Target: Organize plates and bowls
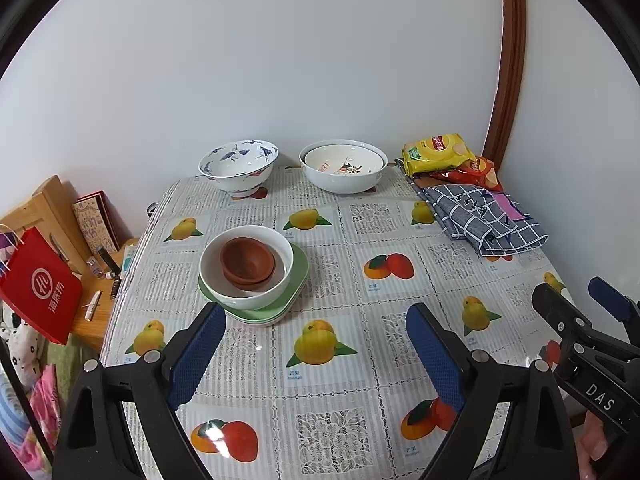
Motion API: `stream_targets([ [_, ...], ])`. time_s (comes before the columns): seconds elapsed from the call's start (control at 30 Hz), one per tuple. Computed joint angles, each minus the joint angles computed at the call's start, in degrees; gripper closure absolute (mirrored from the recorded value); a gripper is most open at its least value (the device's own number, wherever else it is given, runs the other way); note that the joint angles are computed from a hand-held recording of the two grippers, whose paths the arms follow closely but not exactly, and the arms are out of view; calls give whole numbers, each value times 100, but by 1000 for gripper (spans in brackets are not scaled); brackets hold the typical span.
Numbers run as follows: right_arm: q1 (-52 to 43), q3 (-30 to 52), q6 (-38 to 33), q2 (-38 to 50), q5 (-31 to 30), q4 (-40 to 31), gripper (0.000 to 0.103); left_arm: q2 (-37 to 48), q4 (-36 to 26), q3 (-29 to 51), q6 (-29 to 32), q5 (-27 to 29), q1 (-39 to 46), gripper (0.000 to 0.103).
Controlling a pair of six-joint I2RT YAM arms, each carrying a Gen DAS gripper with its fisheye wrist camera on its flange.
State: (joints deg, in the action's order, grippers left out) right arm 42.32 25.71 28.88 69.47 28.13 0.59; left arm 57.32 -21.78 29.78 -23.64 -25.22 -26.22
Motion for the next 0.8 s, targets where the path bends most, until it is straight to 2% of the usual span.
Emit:
stream_targets([
  [0.8, -19, -66, -26, -60, -39, 57, 9, 81, 36, 2, -52, -14, -54, 11],
])
